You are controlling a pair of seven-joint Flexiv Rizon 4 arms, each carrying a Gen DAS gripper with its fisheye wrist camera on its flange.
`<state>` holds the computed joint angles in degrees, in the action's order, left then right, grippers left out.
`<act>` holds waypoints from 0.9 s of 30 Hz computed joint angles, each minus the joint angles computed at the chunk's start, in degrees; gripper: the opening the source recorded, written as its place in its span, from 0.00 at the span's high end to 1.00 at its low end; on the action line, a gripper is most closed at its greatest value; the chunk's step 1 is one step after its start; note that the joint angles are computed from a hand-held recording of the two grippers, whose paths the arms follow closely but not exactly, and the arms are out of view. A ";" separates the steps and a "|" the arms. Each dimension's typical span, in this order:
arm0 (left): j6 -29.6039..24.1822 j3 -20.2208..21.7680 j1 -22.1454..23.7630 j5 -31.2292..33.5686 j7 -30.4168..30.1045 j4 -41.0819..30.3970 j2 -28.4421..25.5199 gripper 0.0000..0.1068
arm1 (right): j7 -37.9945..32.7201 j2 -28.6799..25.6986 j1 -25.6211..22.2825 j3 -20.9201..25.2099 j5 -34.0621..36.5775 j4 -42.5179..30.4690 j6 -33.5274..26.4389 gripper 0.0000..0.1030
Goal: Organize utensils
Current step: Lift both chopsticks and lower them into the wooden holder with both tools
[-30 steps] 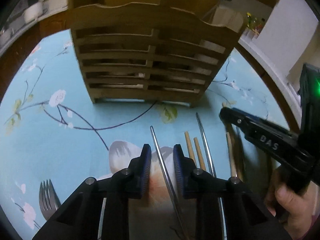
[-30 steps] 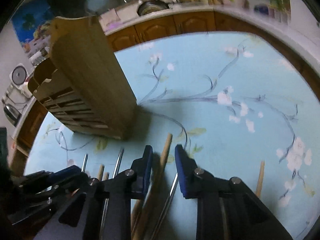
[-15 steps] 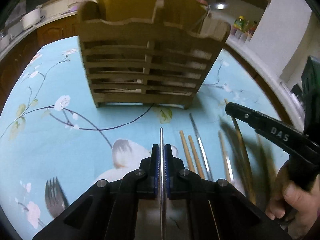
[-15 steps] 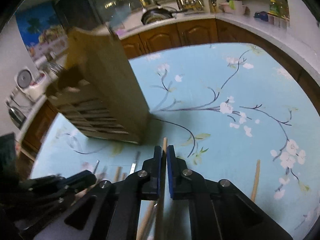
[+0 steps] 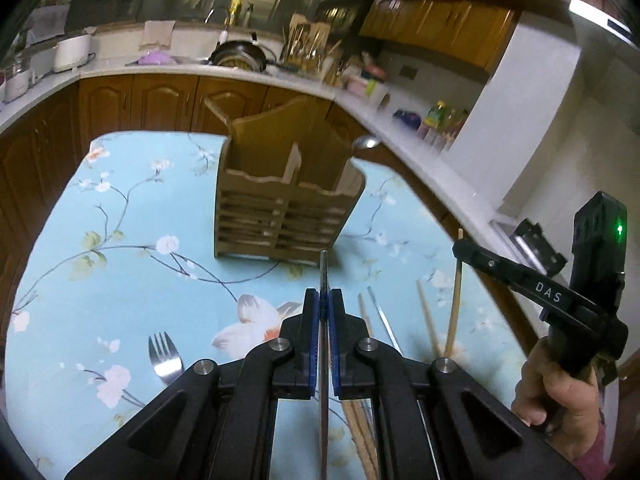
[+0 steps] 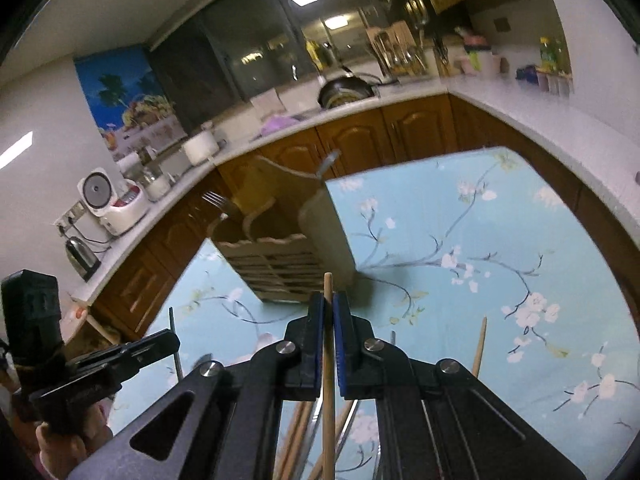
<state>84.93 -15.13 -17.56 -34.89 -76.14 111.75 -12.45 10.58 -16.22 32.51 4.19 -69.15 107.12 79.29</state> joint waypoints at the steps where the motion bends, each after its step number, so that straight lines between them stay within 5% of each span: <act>1: 0.84 -0.93 0.53 -1.55 1.20 1.09 0.89 0.98 | 0.68 0.58 0.24 -0.23 -1.08 -0.02 -0.11 0.95; 8: 4.97 -2.00 -0.87 -13.34 10.95 6.09 6.31 0.98 | 3.19 2.19 -0.27 0.83 -6.52 -1.49 -2.67 0.95; 14: 7.13 -0.19 -3.96 -19.36 15.86 6.82 7.38 0.98 | 5.31 2.47 -1.25 1.52 -9.79 -2.44 -2.71 0.95; 27: 14.25 -1.09 -9.10 -44.19 38.45 2.24 6.07 0.98 | 7.52 2.16 -2.55 2.13 -13.87 -5.15 -3.31 0.95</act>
